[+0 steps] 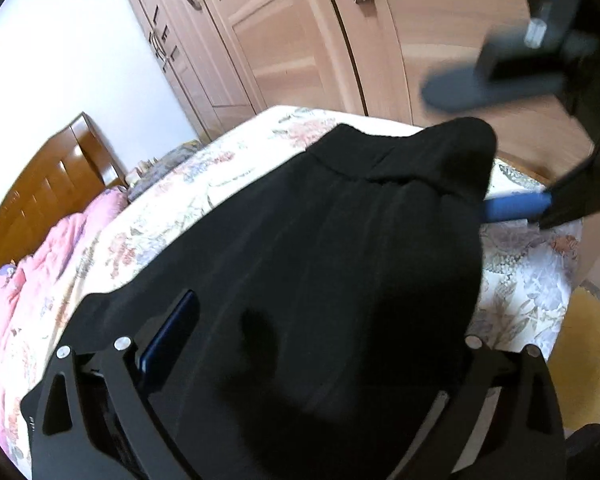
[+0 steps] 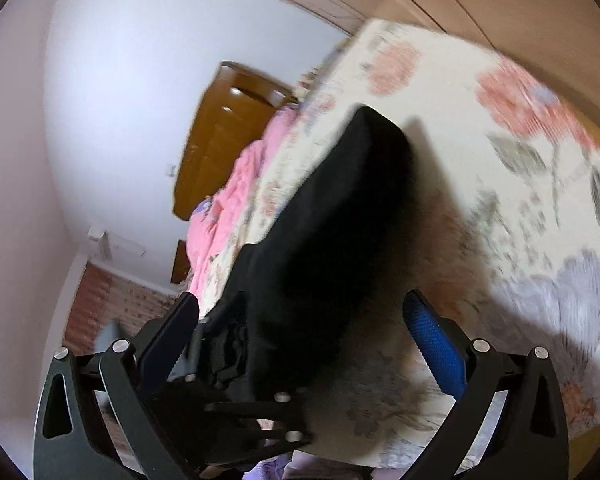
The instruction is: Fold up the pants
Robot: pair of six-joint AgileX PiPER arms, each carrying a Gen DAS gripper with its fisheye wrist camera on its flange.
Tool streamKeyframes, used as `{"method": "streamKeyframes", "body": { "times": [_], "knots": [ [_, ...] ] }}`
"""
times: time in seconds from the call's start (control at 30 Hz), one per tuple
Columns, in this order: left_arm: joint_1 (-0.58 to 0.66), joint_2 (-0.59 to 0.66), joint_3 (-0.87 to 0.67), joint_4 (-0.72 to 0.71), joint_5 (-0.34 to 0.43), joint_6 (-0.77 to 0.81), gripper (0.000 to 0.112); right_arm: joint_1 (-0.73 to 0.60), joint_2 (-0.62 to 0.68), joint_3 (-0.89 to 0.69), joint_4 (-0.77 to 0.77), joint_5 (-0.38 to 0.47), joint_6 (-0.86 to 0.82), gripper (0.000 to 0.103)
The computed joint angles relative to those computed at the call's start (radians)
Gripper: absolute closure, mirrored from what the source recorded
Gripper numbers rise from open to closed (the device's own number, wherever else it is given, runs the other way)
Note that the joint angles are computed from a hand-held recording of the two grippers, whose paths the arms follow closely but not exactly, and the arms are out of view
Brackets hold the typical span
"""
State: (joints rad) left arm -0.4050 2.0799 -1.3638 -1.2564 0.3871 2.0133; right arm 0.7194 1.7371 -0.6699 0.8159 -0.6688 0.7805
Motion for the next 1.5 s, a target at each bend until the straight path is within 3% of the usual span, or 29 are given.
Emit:
{"method": "streamKeyframes", "body": {
  "times": [0.07,0.17,0.27,0.37,0.47,0.6,0.67,0.87,0.97,1.03,1.1,1.23,1.43,1.5],
  "knots": [
    [0.005,-0.016,0.022,-0.059,-0.001,0.059,0.014,-0.006,0.031,0.008,-0.057,-0.014,0.121,0.004],
    [0.004,-0.014,0.013,-0.035,0.001,0.027,0.014,-0.013,0.060,-0.018,-0.142,-0.042,0.175,0.004],
    [-0.003,-0.053,0.068,-0.052,0.005,0.049,0.014,-0.022,0.082,-0.090,-0.120,0.013,0.103,0.004],
    [0.018,-0.073,0.092,-0.031,0.072,0.068,0.014,-0.042,0.123,-0.167,-0.099,0.064,0.019,0.006],
    [0.070,-0.113,0.117,0.063,0.145,0.037,0.014,-0.040,0.145,-0.207,0.017,0.108,-0.102,0.021],
    [0.251,-0.128,0.101,0.120,0.286,-0.017,0.014,-0.019,0.142,-0.209,0.106,0.109,-0.201,0.032],
    [0.335,-0.091,0.010,0.203,0.311,-0.169,0.014,-0.015,0.147,-0.225,0.159,0.110,-0.269,0.032],
    [0.569,0.201,-0.545,0.396,0.379,-0.769,0.011,0.017,0.194,-0.331,0.447,0.104,-0.625,0.029],
    [0.563,0.350,-0.845,0.637,0.460,-1.048,0.011,0.006,0.199,-0.344,0.452,0.123,-0.664,0.021],
    [0.546,0.408,-0.934,0.700,0.477,-1.094,0.011,-0.001,0.205,-0.376,0.514,0.150,-0.752,0.013],
    [0.526,0.412,-0.916,0.702,0.464,-1.073,0.011,-0.001,0.217,-0.398,0.572,0.149,-0.820,0.011],
    [0.514,0.369,-0.751,0.635,0.320,-0.973,0.011,0.019,0.229,-0.406,0.600,0.114,-0.864,0.010],
    [0.523,0.407,-0.816,0.640,0.374,-1.001,0.011,0.048,0.247,-0.430,0.661,0.060,-0.913,0.011],
    [0.520,0.404,-0.805,0.633,0.356,-0.991,0.011,0.053,0.250,-0.429,0.657,0.047,-0.878,0.019]
  ]
}}
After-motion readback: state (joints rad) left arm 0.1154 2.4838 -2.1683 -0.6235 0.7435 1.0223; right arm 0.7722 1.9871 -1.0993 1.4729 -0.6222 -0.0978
